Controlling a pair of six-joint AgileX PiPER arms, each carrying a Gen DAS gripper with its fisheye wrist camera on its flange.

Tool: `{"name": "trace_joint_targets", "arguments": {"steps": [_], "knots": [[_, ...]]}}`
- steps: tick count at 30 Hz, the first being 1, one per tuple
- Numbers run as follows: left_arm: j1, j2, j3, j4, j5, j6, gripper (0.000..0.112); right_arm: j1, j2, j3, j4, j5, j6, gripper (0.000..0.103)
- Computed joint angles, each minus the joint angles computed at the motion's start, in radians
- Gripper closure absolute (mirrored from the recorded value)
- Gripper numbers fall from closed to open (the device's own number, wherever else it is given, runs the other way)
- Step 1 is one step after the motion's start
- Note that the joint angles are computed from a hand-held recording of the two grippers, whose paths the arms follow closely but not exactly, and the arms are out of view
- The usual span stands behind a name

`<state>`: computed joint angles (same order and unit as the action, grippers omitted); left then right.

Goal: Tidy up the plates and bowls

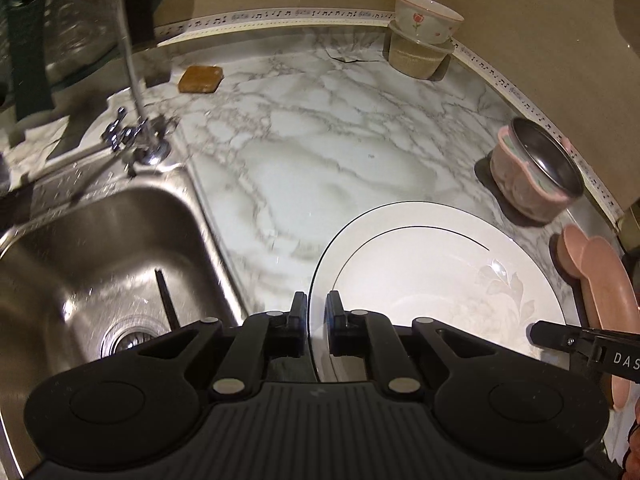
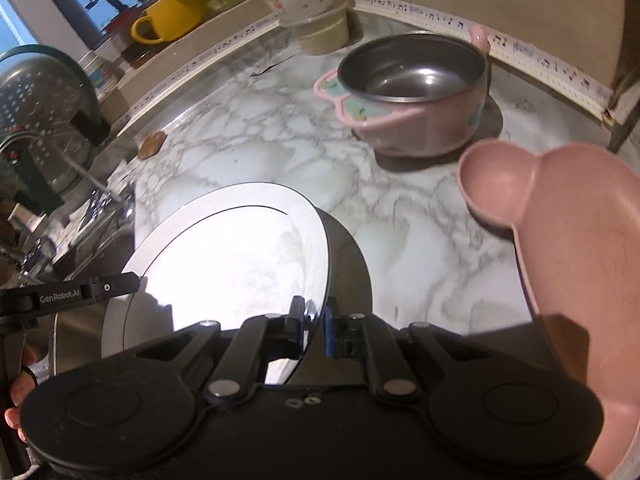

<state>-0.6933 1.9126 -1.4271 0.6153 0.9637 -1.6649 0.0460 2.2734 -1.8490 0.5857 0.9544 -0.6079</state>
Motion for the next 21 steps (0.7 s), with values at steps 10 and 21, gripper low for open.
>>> {"name": "trace_joint_targets", "arguments": {"steps": [10, 21], "knots": [[-0.114, -0.014, 0.043, 0.028, 0.047, -0.136, 0.103, -0.042, -0.112, 0.205, 0.055, -0.032, -0.137, 0.093], [-0.174, 0.018, 0.020, 0.066, 0.087, -0.171, 0.103, -0.066, -0.138, 0.278, 0.068, -0.064, -0.204, 0.094]]}}
